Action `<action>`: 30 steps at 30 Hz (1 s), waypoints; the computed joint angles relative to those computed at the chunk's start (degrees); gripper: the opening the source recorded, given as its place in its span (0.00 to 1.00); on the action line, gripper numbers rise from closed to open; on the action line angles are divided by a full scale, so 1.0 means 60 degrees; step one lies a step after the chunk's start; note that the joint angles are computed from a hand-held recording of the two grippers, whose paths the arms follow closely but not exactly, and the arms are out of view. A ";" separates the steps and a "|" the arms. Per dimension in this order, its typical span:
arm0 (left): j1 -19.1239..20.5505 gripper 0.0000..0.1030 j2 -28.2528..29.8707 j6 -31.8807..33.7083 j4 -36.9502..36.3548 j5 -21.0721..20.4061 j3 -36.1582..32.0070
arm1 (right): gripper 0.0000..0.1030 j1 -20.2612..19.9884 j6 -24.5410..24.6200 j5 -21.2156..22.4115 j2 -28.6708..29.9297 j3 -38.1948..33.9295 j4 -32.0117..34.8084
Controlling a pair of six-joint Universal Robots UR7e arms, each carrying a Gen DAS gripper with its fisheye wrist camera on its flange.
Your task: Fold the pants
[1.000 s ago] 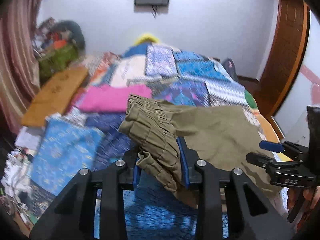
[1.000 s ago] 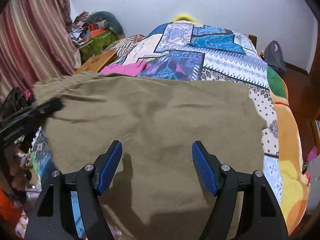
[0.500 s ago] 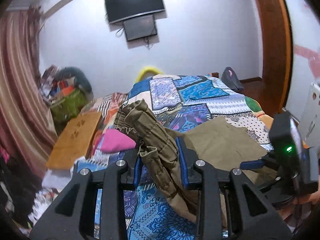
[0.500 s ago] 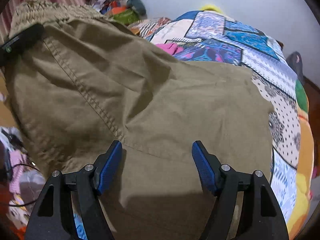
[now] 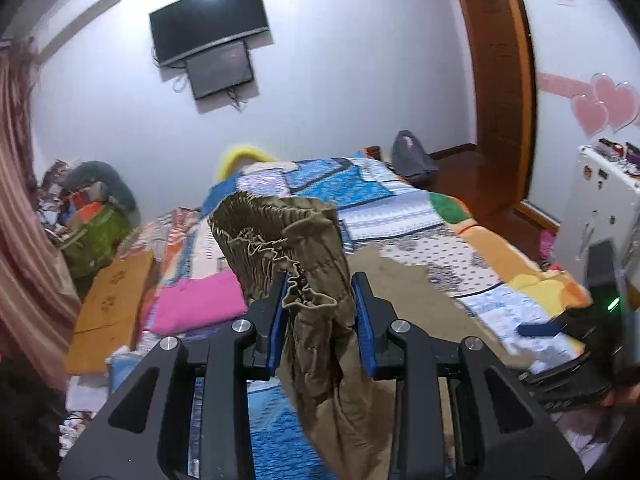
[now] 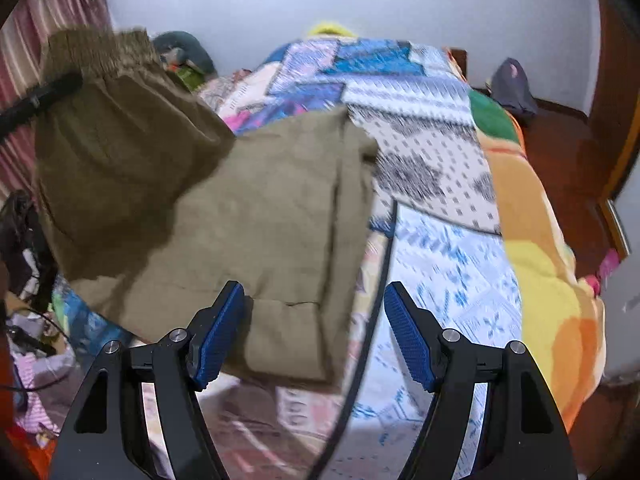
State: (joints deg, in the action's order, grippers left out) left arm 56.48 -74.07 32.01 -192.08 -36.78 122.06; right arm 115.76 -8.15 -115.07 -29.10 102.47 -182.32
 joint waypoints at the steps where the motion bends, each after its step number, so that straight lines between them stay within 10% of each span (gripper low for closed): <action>1: -0.0025 0.30 0.0027 -0.0188 0.0273 -0.0100 -0.0047 | 0.67 -0.0046 0.0078 0.0119 0.0016 0.0055 -0.0100; 20: 0.0304 0.30 0.0789 -0.2712 0.4443 -0.1949 -0.0615 | 0.67 -0.0207 0.0129 0.0301 -0.0578 0.0977 -0.1333; 26: 0.0523 0.58 0.0678 -0.3449 0.5775 -0.2958 -0.0882 | 0.67 -0.0140 0.0047 -0.0349 -0.1037 0.1427 -0.1939; 30: 0.0455 0.60 0.0329 -0.3650 0.5633 -0.3281 -0.0788 | 0.67 -0.0097 0.0086 -0.0521 -0.1248 0.1532 -0.2304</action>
